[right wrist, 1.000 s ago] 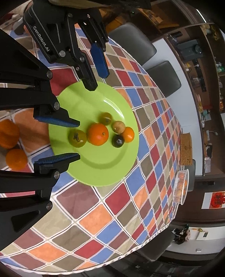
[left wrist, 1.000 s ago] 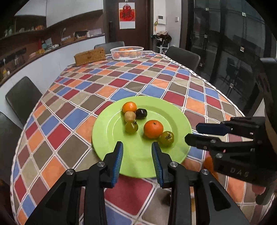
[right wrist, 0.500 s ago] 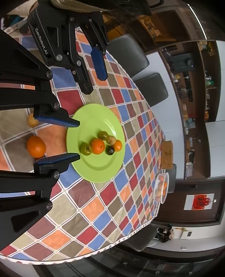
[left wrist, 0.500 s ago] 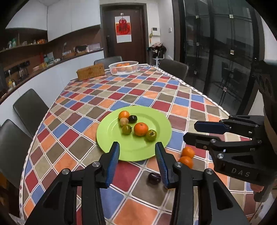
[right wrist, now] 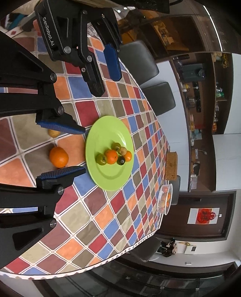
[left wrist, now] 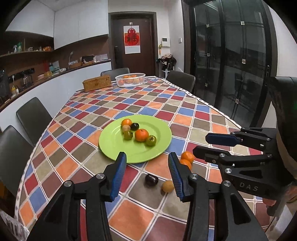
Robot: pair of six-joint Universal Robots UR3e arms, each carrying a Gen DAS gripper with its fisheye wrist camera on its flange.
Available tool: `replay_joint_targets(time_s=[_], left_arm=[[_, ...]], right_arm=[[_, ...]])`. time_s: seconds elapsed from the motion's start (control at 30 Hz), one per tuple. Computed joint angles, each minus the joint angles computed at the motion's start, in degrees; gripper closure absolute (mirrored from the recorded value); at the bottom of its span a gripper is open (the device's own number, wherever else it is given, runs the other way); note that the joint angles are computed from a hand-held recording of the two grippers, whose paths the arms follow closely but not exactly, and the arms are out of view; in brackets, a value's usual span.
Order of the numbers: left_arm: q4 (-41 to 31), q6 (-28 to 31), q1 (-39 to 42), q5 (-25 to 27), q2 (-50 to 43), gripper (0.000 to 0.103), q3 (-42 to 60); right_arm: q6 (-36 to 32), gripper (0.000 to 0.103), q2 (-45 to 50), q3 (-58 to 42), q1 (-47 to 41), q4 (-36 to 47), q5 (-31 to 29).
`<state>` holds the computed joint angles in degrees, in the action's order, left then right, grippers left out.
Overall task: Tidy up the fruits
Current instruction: 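Withdraw both tools from the plate toward the tan fruit and oranges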
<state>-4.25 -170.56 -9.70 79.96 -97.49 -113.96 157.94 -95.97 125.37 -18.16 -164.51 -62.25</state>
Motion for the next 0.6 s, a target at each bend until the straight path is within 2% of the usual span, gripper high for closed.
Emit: replay_joint_targets(time_s=[0.23,0.43,0.6], left_arm=[[5.5,-1.0,0.2,-1.6,-1.1,0.057,-4.6],[9.8,0.1,0.0,-2.5,-2.7,0.057,-6.8],[12.8,1.4,-0.2,-3.6,-4.3,0.057,-8.6]], right_arm=[[-1.7,0.067,1.1,3.7,-1.2,-3.8,1.1],[-4.0,0.067,3.1,5.9,-0.7,-8.0,-0.3],[-5.0,0.067,4.7,7.2,-1.1,-9.8,1.1]])
